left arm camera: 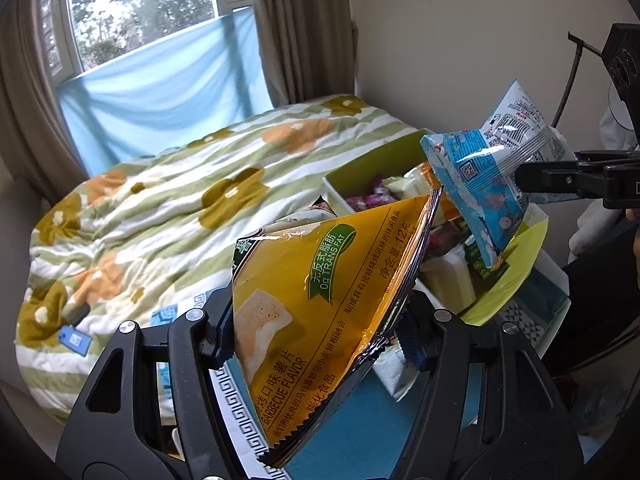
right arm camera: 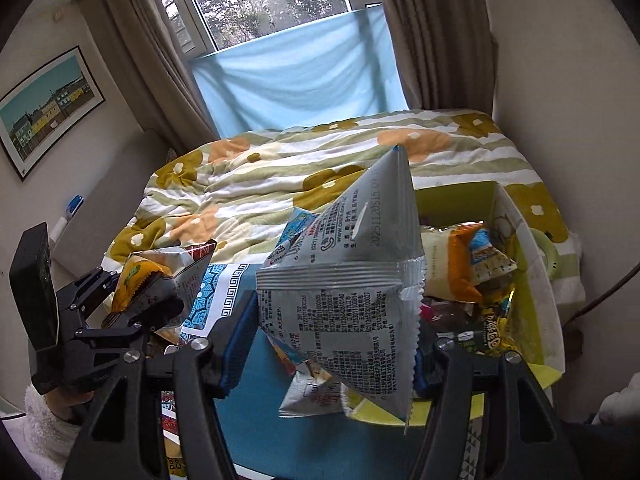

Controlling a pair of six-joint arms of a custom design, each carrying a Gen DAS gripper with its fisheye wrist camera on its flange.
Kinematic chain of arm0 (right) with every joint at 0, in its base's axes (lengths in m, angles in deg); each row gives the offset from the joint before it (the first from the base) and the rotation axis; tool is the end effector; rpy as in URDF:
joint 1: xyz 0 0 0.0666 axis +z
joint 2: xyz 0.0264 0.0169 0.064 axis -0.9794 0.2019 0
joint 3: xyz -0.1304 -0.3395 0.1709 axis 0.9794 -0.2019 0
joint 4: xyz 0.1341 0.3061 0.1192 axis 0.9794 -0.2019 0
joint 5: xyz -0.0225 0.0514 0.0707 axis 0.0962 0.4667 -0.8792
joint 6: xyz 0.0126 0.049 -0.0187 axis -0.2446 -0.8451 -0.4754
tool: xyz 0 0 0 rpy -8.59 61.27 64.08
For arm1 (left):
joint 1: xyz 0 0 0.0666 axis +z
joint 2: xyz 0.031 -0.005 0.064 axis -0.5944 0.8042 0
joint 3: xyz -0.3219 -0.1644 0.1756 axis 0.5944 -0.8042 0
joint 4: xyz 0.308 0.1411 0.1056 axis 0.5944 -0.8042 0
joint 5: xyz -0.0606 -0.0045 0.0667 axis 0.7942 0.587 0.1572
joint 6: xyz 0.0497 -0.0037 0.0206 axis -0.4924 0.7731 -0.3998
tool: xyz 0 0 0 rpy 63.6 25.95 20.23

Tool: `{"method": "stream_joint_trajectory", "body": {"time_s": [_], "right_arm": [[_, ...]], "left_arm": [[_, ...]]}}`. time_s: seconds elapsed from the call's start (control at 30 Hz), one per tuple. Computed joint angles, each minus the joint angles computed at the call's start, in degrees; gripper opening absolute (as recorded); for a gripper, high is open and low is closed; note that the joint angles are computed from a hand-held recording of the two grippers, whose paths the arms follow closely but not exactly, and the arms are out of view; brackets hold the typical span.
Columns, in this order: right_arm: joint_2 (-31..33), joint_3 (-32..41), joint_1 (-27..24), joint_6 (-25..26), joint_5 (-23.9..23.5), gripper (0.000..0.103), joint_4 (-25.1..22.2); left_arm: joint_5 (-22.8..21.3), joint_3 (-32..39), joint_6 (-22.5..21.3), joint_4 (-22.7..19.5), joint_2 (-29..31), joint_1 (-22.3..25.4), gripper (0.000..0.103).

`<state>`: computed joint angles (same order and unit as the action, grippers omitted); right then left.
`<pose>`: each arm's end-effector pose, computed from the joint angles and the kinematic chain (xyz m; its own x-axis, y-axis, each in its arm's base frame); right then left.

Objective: Organize snacks
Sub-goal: 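Carry both bags into the yellow box and open both tools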

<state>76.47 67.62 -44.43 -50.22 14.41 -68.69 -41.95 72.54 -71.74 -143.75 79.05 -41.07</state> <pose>0.4345 0.2782 0.5054 -0.7019 0.3138 -0.6394 0.1704 0.9456 0.2770 0.5315 -0.0579 0.4983 -0.4683 0.5408 -0.6987 0.7019 0.7080 0.0776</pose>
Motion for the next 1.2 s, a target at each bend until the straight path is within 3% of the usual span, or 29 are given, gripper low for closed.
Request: {"method": "stream_joint_trajectory", "body": {"time_s": [0.4,0.47,0.5,0.53,0.57,0.87,1.2], "right_arm": [[-14.16,-17.51,-9.44,7.04,-5.95,0.059,5.42],[-15.45,-19.37,-11.32,8.39,-7.63,0.059,6.24],[-15.87,-20.15,-12.21,9.03,-8.62,0.059,6.59],[-16.24,-20.87,-13.09,9.66,-9.63,0.059,6.92],[-16.59,-21.59,-13.87,10.28,-10.6,0.059,7.28],[-17.3,-26.23,-18.44,13.9,-18.78,0.059,10.77],[-13.98,-25.07,-19.04,15.72,-21.72,0.059,11.13]], "left_arm": [[-11.06,-4.37,14.29,2.74,1.0,-17.11,0.061],[-12.23,-4.2,16.82,2.99,1.97,-18.48,0.072],[-12.52,-4.11,18.16,2.88,2.39,-19.06,0.088],[-12.44,-4.08,19.26,2.85,2.63,-19.19,0.101],[-11.89,-4.97,20.49,3.71,2.1,-19.23,0.103],[-15.0,-11.78,24.35,5.1,-2.64,-16.35,0.103],[-17.18,-15.91,26.51,6.0,-6.17,-12.46,0.103]]}}
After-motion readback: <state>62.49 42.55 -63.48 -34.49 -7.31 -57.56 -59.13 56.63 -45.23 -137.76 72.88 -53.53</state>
